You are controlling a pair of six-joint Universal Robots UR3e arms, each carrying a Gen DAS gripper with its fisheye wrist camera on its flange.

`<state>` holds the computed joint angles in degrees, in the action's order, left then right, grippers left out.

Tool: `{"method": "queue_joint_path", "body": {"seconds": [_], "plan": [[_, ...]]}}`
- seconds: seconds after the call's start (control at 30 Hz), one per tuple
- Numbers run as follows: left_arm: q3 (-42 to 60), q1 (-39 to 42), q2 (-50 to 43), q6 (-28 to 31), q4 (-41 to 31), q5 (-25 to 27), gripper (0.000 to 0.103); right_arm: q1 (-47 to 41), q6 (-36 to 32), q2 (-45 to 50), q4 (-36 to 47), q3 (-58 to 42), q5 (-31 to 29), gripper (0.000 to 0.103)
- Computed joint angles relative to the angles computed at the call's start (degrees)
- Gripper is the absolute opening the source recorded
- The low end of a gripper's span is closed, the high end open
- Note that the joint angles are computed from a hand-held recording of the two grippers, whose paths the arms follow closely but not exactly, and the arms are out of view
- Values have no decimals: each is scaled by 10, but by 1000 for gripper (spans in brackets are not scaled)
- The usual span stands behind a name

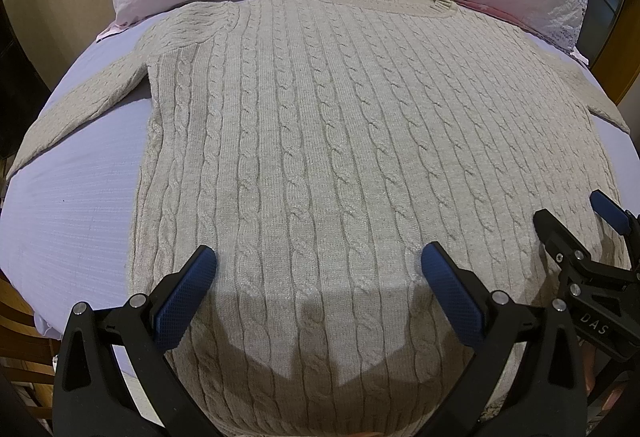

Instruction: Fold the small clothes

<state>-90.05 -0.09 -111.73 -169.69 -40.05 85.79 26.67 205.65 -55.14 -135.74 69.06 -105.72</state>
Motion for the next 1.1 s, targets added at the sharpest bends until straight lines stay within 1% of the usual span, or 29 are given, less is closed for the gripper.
{"method": "queue_joint_path", "body": {"seconds": [0.73, 0.8, 0.87, 0.9, 0.93, 0.97, 1.0, 1.1], "plan": [[0, 0, 0, 0, 0, 0, 102, 1, 0, 0, -12, 11, -1, 101], [0, 0, 0, 0, 1, 0, 102, -1, -12, -2, -44, 30, 1, 101], [-3, 0, 0, 1, 5, 0, 102, -20, -52, -16, -89, 66, 35, 101], [-6, 0, 1, 2, 12, -1, 102, -32, -57, -26, -96, 76, 54, 101], [-11, 1, 2, 4, 20, -2, 102, -57, -52, -49, -129, 110, 85, 101], [-17, 2, 3, 7, 29, -4, 102, -93, -36, -85, -183, 164, 112, 101], [-29, 2, 8, 9, 42, -6, 102, -126, -15, -117, -224, 207, 117, 101], [-52, 12, 20, 21, 62, -17, 102, -232, 40, -186, -264, 275, 132, 101]]}}
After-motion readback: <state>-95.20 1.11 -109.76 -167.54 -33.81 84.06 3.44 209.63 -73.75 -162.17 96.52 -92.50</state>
